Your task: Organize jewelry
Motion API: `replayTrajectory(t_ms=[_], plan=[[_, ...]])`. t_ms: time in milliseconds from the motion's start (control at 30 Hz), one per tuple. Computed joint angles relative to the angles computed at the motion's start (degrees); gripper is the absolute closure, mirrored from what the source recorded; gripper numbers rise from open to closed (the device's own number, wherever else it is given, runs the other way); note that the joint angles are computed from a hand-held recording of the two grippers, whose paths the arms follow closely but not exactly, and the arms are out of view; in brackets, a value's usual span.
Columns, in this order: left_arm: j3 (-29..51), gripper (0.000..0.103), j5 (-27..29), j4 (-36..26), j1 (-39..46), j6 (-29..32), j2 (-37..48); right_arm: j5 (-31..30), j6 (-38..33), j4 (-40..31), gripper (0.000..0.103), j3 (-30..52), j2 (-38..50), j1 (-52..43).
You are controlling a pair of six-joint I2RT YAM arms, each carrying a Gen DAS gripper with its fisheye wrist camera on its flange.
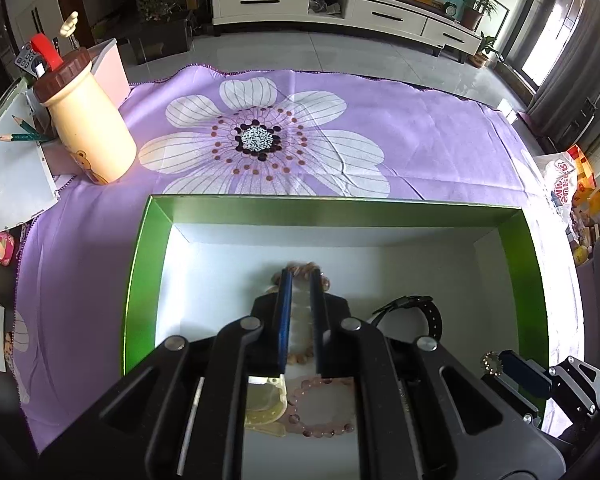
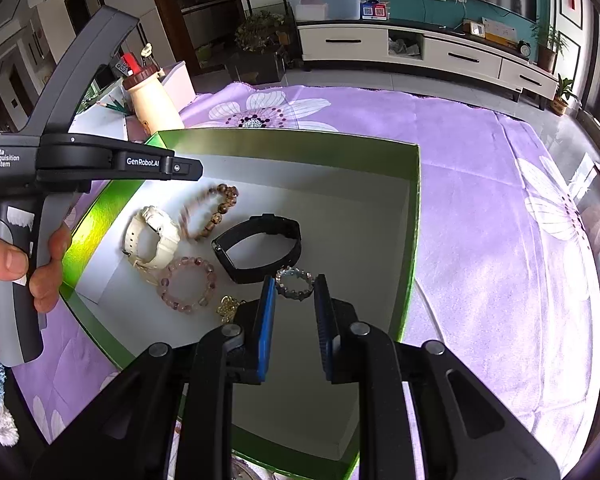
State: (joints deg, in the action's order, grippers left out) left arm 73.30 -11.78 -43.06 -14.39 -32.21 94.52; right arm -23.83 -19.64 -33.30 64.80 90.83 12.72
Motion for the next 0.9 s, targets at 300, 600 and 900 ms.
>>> replayTrajectory(t_ms=[300,600,900], plan=[[-1.0,0.047,-3.2,-0.1,-2.7,0.4,-3.3,0.1,1.1,-0.6,0.081,0.3,0.2,0.2],[-4.4,0.027,-8.0,-2.1,-7.4,0.0,-12.0,-4.1,1.3,-1.7,0.081,-2.6,-5.0,-2.3],[-13.4,0.024,-11.2,-9.9,-14.8,-9.7,-31.0,-13.0,-4.7,-8.9,0.080,-6.3,-16.0,-6.2]])
